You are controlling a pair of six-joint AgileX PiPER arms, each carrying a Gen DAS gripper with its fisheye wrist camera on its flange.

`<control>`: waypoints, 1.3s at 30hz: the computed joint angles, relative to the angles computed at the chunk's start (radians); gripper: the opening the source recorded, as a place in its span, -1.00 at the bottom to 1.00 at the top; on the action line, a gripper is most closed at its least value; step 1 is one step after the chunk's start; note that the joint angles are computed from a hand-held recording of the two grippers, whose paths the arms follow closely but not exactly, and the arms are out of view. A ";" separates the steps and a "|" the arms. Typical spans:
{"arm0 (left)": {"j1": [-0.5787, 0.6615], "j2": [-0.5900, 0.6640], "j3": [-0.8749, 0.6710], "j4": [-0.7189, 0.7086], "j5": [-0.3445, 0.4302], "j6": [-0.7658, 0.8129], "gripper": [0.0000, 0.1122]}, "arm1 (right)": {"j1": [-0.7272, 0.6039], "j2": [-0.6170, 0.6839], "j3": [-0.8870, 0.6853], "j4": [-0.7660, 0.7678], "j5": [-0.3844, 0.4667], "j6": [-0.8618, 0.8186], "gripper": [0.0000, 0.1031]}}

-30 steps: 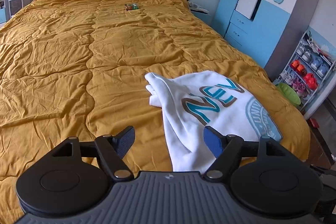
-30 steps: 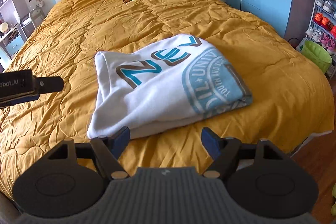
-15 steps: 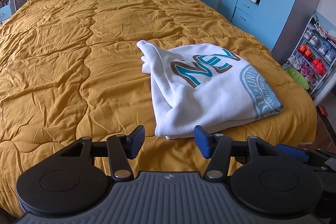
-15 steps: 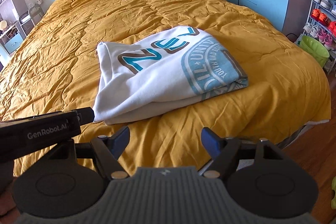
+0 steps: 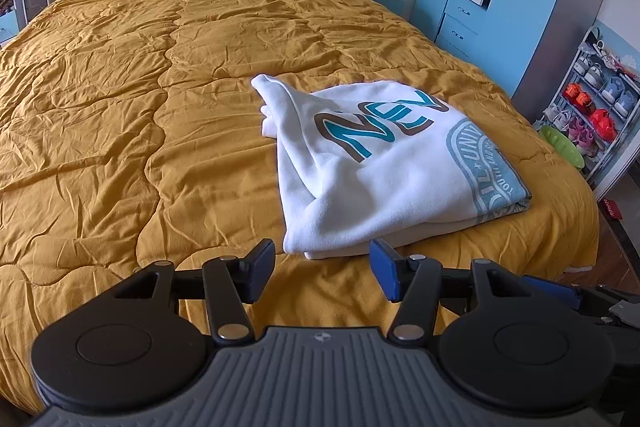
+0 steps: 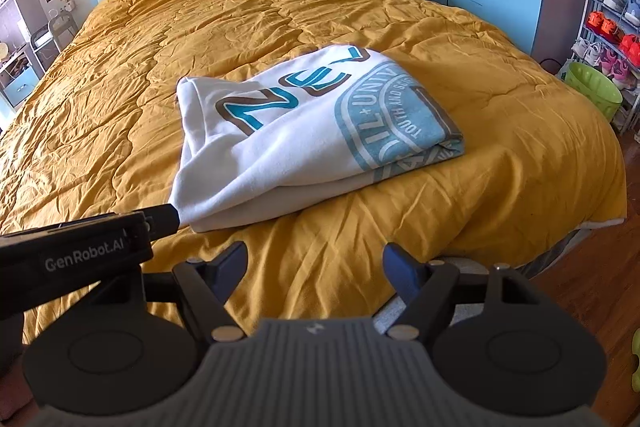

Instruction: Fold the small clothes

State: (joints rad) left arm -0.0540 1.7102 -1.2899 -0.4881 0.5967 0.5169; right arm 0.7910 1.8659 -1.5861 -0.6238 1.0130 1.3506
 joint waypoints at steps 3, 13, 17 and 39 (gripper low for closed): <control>0.003 0.007 -0.004 -0.006 0.014 -0.004 0.15 | -0.001 0.003 0.004 0.003 -0.002 0.004 0.37; 0.009 0.017 -0.005 -0.008 0.022 -0.005 0.15 | -0.005 0.022 -0.009 0.009 0.001 -0.015 0.36; 0.009 0.016 0.000 -0.001 0.018 -0.007 0.15 | -0.004 0.029 -0.013 0.013 0.001 -0.021 0.35; 0.031 0.041 -0.013 0.000 0.037 0.010 0.15 | -0.005 0.044 0.003 0.005 -0.047 -0.011 0.31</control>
